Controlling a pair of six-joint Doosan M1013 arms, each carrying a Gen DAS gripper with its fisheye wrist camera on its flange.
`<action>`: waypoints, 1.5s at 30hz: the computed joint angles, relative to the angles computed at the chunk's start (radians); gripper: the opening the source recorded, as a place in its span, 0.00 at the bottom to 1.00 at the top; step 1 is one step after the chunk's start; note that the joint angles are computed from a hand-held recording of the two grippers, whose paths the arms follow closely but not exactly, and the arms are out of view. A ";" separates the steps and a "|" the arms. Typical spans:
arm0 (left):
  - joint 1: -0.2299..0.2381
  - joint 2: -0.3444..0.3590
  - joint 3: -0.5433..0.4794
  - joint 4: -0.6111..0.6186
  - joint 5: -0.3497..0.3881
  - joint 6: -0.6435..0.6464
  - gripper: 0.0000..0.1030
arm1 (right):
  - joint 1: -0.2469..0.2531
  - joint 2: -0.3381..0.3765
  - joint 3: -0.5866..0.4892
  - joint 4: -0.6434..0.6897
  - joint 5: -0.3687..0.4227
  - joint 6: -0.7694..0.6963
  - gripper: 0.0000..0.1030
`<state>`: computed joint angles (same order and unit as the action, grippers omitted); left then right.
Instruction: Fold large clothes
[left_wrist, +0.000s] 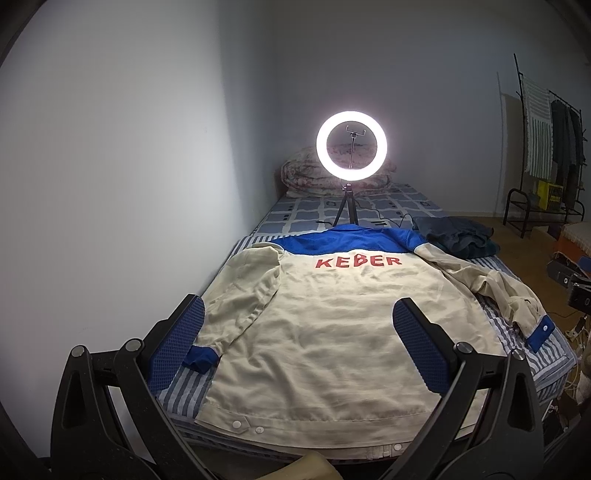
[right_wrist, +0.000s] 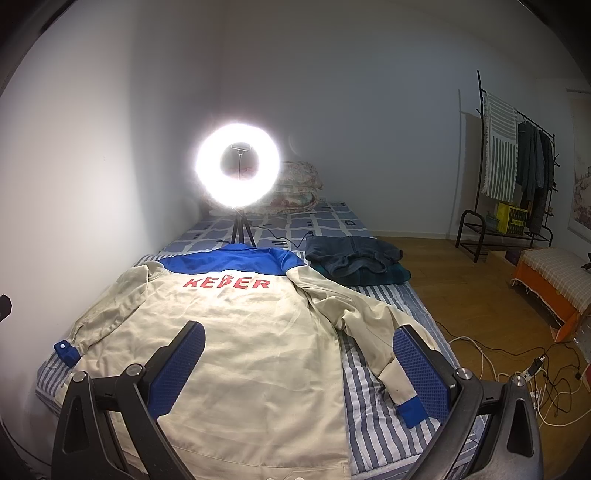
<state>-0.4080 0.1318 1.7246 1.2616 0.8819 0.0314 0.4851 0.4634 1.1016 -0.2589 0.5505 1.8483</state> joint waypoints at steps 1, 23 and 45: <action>0.000 -0.001 0.004 0.002 -0.001 -0.004 1.00 | 0.000 0.000 0.003 -0.002 -0.003 0.002 1.00; 0.002 -0.006 0.011 0.006 -0.004 -0.006 1.00 | 0.003 0.002 0.004 -0.005 -0.002 0.005 1.00; 0.099 -0.028 0.056 -0.124 -0.038 0.096 1.00 | 0.018 0.050 -0.077 0.131 0.015 -0.150 1.00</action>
